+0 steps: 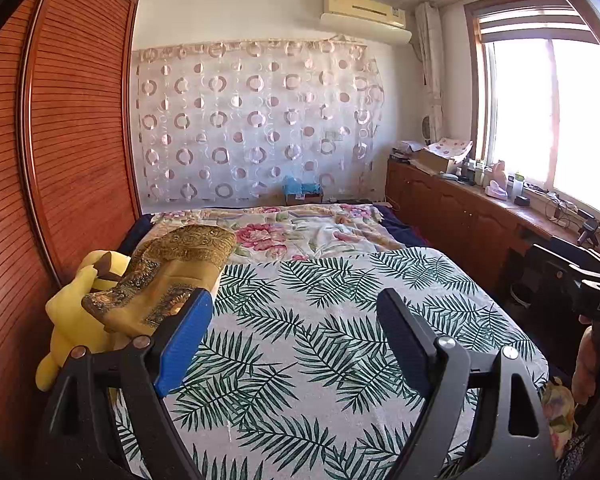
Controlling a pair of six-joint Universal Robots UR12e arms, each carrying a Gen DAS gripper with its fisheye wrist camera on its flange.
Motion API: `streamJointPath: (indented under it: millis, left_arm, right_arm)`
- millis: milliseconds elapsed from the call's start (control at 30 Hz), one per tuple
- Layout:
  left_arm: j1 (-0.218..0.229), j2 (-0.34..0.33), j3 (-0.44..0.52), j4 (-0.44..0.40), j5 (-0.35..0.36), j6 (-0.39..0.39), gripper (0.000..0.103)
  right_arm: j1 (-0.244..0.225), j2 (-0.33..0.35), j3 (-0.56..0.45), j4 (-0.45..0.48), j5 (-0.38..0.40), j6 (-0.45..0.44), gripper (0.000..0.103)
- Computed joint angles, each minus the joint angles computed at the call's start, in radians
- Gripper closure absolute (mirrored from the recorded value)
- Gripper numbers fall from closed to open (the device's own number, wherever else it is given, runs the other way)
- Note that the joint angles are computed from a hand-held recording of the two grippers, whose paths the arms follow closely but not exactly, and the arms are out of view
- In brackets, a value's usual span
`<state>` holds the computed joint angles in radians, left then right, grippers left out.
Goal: Fold small clothes
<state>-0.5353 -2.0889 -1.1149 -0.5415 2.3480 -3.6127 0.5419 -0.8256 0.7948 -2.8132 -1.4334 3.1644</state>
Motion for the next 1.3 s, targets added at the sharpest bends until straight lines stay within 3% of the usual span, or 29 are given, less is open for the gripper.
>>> streamJointPath:
  millis: [367,1300]
  left_arm:
    - [-0.003,-0.002,-0.002,0.004,0.015,-0.001,0.018]
    - [-0.002,-0.002,-0.004,-0.001,0.014,-0.006,0.018]
  right_arm:
    - [-0.006,-0.002,0.03,-0.037,-0.006,0.014,0.008]
    - [-0.023,0.008,0.004,-0.02,0.015,-0.002,0.008]
